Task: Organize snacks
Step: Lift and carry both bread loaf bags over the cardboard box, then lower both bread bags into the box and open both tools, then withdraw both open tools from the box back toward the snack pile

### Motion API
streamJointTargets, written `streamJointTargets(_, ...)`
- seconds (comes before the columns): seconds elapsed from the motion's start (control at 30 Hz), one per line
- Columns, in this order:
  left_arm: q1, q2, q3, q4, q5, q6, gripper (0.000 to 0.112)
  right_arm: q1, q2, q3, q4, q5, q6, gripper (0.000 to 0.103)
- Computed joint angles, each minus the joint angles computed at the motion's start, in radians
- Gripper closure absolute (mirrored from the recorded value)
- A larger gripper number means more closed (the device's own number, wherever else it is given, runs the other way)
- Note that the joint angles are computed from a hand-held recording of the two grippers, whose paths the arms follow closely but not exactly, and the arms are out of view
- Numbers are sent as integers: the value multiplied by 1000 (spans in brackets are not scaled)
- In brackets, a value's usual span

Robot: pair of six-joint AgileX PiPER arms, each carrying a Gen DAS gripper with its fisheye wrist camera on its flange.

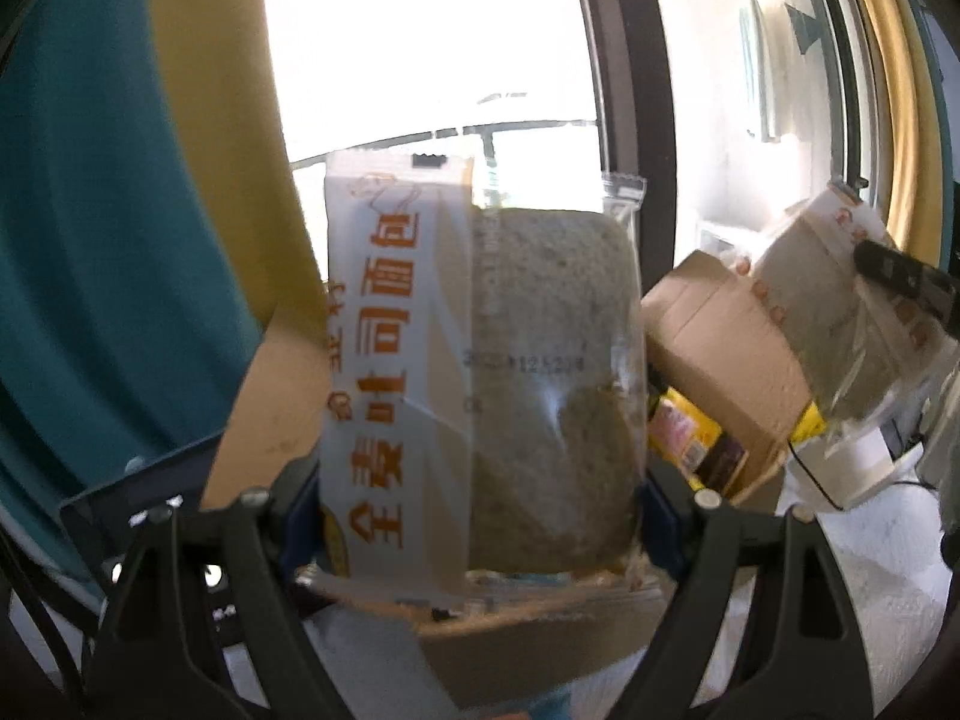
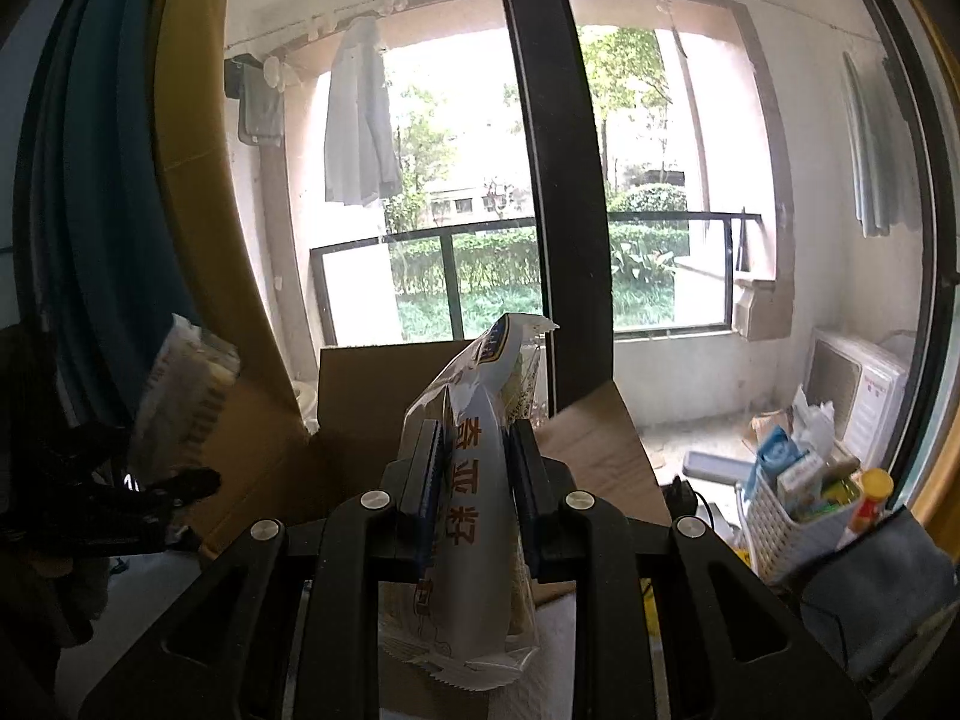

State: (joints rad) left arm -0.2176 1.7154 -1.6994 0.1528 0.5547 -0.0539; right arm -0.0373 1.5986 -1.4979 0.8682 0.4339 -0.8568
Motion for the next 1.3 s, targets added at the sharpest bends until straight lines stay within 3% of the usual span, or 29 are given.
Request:
streamJointTargets(0.13, -2, 130, -187, 21, 88, 4, 26, 19, 58, -64, -21, -2, 24, 79)
streamJointTargets(0.23, -15, 220, -306, 82, 143, -39, 18, 33, 107, -126, -72, 2, 75, 79)
streamJointTargets(0.47, 12, 272, -399, 8, 170, -24, 17, 78, 215, -259, -209, 0, 200, 79)
streamJointTargets(0.77, 24, 172, -272, 45, 91, -79, 17, 141, 358, -472, -446, 41, 428, 79)
streamJointTargets(0.9, 46, 107, -186, 3, 46, -60, 17, 167, 424, -587, -556, 100, 522, 78)
streamJointTargets(0.93, 50, 95, -166, -2, 33, -61, 17, 175, 438, -616, -594, 120, 553, 75)
streamJointTargets(0.97, 58, 76, -141, -22, 22, -49, 17, 181, 450, -638, -636, 132, 590, 64)
streamJointTargets(1.0, 61, 70, -126, -26, 13, -49, 17, 182, 445, -632, -646, 131, 605, 53)
streamJointTargets(1.03, 65, 58, -108, -31, 7, -46, 17, 179, 426, -602, -626, 120, 588, 51)
streamJointTargets(1.3, 80, -21, -13, -97, -24, -9, 17, 196, 336, -489, -662, 101, 586, 50)
